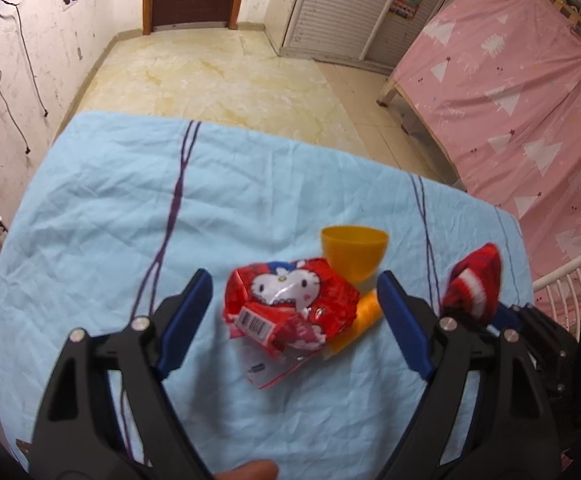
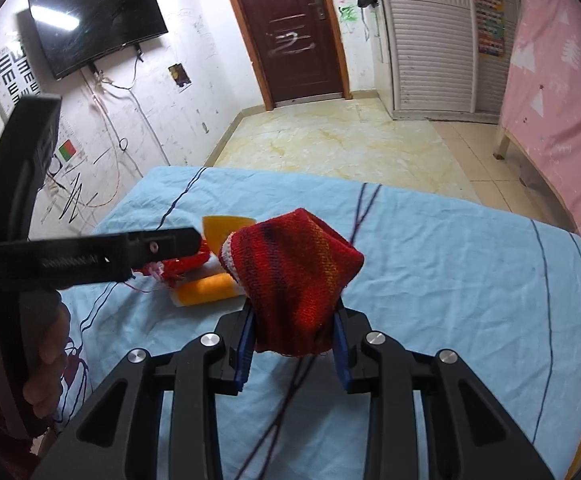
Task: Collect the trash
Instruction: 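Grasp the red knitted hat with the right gripper while the left grasps the red snack bag, then lift the red hat and red snack bag off the bedsheet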
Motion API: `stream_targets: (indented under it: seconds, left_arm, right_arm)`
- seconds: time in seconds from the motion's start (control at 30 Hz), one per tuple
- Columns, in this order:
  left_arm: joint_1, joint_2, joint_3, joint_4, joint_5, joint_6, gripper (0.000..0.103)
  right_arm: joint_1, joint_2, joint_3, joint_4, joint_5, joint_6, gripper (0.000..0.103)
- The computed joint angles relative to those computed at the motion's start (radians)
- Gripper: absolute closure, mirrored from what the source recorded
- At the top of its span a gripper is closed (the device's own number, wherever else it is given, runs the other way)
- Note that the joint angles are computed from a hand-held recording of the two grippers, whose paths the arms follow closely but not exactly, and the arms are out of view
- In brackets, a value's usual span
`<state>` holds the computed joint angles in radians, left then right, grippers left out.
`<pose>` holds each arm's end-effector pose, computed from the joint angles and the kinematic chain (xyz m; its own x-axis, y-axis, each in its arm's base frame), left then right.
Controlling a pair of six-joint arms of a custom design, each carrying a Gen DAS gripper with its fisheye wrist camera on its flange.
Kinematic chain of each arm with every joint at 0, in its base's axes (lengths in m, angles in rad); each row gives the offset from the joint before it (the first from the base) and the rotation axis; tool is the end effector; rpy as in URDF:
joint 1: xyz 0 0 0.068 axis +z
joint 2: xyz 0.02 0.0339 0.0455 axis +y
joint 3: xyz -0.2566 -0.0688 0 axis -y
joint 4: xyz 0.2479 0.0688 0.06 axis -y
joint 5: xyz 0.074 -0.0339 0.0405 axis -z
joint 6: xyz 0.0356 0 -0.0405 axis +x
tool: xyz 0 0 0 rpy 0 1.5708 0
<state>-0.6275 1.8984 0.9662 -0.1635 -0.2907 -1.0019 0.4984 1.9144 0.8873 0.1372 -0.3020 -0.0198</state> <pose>0.2877 -0.1960 0.0970 -0.7723 -0.4370 -0.4611 -0.3606 0.8991 -0.2481 0.3059 0.1785 0.0901 -0.6701 -0.3862 -0.6339 -0.6342 0.7416 0.2186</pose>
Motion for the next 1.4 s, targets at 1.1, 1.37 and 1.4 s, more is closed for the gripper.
stream_targets:
  seconds: [1.1, 1.37, 1.4]
  left_arm:
    - [-0.242, 0.019, 0.274, -0.293, -0.199, -0.058, 0.060]
    - [-0.318, 0.175, 0.531, -0.399, -0.221, -0.023, 0.060]
    - [-0.326, 0.199, 0.569, -0.411, -0.221, -0.016, 0.060]
  right_arm:
    - [-0.232, -0.316, -0.289, 0.081, -0.140, -0.040, 0.077]
    - [-0.453, -0.409, -0.368, 0.066, -0.260, -0.097, 0.077]
    - [-0.481, -0.410, -0.371, 0.062, -0.275, -0.108, 0.077]
